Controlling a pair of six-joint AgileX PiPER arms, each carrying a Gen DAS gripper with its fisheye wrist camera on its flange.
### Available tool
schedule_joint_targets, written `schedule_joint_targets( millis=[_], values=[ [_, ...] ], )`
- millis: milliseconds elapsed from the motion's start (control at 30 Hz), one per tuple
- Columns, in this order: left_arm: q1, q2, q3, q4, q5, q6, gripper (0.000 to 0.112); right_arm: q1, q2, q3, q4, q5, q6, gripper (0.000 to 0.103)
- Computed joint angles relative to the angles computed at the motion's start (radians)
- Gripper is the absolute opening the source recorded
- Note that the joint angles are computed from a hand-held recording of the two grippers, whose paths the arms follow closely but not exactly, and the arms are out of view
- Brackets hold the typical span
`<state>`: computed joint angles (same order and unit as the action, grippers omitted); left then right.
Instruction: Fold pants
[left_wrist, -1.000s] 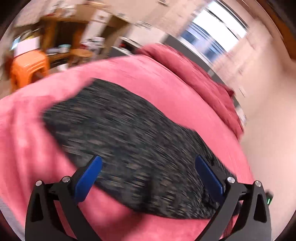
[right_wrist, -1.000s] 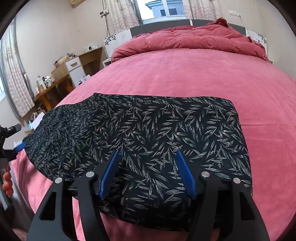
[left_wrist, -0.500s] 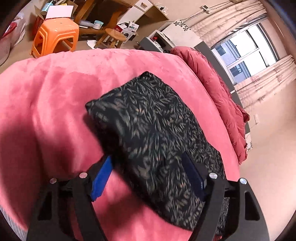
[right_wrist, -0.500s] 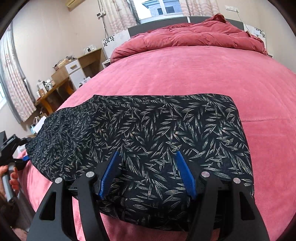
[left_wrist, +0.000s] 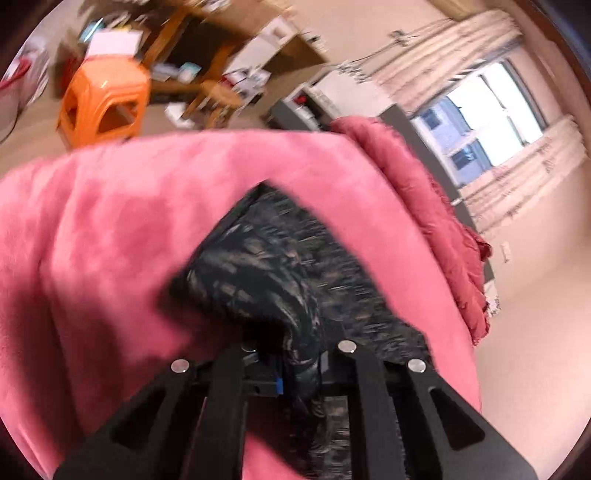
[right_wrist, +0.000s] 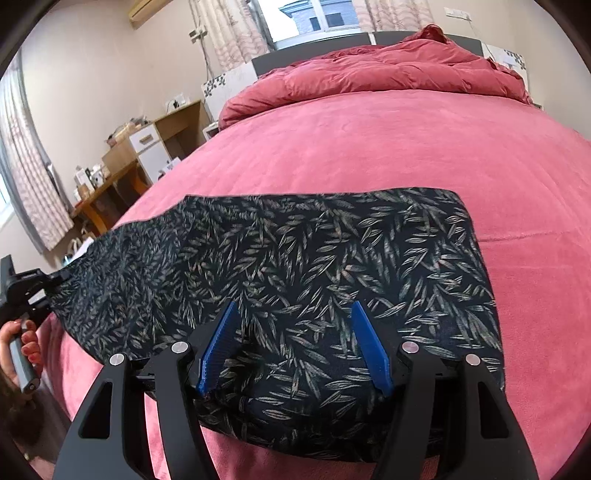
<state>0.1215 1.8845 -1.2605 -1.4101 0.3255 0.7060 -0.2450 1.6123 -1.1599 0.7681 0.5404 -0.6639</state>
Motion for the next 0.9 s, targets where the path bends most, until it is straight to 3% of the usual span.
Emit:
schedule_joint_targets(
  millis=[133,400,600,733,900],
  values=[
    [-0.095,-0.064,-0.051,0.110,-0.051,-0.042,0.009,-0.049,0.002,-0.004,0.086,0.031,-0.024,0.063],
    [-0.302,-0.101,-0.191,0.466,-0.061,-0.237,0.009,-0.127,0.002,-0.003,0.242,0.088,-0.094,0.063],
    [-0.502,-0.076,-0.285,0.871,-0.073,-0.487,0.009,-0.168,-0.015,0.007,0.313,0.092,-0.122,0.063],
    [-0.636,0.011,-0.392,1.183,-0.008,-0.665,0.010,-0.219,-0.018,0.015,0.399,0.110,-0.156,0.063],
    [-0.788,0.162,-0.572,1.593,0.156,-0.883,0.012,-0.286,-0.016,0.029,0.511,0.145,-0.188,0.063]
  ],
)
